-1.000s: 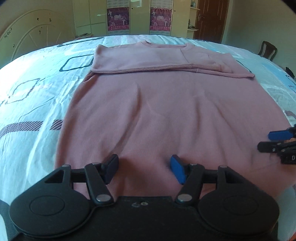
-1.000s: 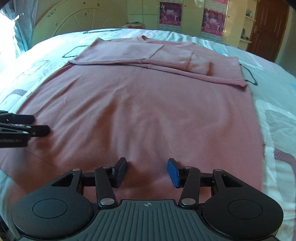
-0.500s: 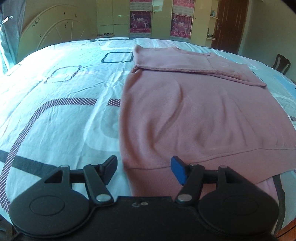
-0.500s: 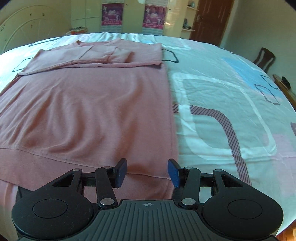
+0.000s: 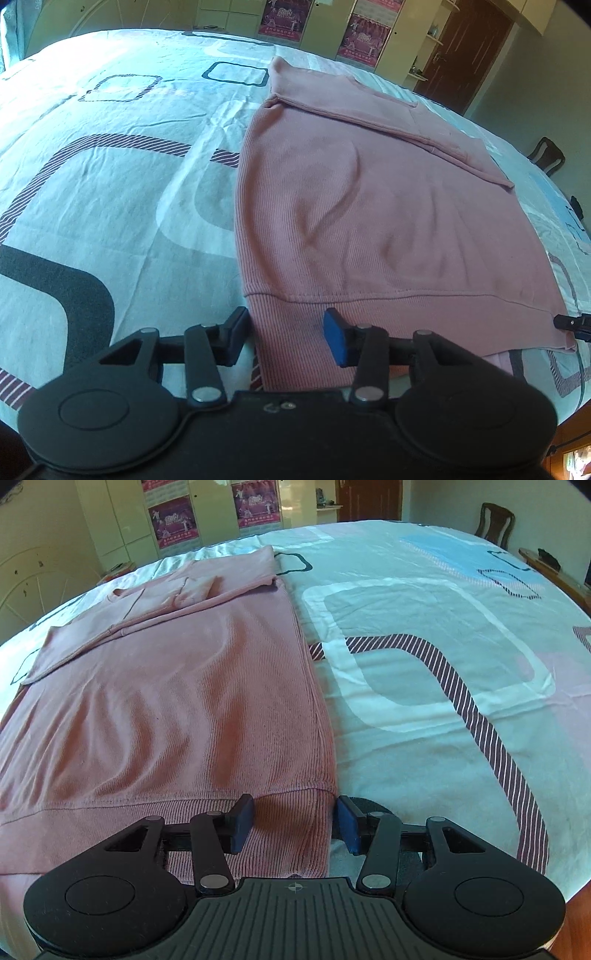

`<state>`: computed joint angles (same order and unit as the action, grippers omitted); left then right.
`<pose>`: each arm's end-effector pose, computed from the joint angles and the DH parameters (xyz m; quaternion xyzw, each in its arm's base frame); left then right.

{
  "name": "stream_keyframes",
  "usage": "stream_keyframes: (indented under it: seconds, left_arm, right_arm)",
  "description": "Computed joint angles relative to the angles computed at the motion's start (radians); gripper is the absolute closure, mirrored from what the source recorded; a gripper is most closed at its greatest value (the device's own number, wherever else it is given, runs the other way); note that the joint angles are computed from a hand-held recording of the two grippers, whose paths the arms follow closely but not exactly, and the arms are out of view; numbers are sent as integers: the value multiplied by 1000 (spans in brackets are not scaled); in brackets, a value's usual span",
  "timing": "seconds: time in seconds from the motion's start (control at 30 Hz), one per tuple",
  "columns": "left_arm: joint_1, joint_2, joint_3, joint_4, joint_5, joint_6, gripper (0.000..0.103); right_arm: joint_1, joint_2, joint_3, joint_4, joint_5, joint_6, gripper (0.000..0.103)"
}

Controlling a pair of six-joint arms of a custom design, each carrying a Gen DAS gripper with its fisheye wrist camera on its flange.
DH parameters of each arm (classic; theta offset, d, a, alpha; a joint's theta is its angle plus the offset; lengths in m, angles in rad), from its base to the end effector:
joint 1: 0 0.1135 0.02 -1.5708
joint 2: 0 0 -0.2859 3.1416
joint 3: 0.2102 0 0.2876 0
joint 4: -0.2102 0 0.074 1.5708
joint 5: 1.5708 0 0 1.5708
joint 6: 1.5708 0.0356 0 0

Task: Fold small clothes
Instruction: 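Grasp the ribbed hem with both grippers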

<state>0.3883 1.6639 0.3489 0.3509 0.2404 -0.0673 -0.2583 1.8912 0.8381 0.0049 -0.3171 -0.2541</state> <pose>0.2232 0.0822 0.0520 -0.1791 0.9311 -0.0656 0.3110 0.3463 -0.0800 0.0767 -0.0388 0.9540 0.0829 0.2854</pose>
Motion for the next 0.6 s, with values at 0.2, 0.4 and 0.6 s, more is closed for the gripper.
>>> stream_keyframes:
  seconds: [0.2,0.4,0.6]
  left_arm:
    - [7,17,20,-15,43,38,77]
    - [15,34,29,-3,76,54,95]
    - [27,41,73,-92,89,102,88]
  right_arm:
    - [1,-18,-24,13,-10,21,70]
    - [-12,-34,-31,-3,-28,38,90]
    - [-10,-7,15,-59,-17,6,87]
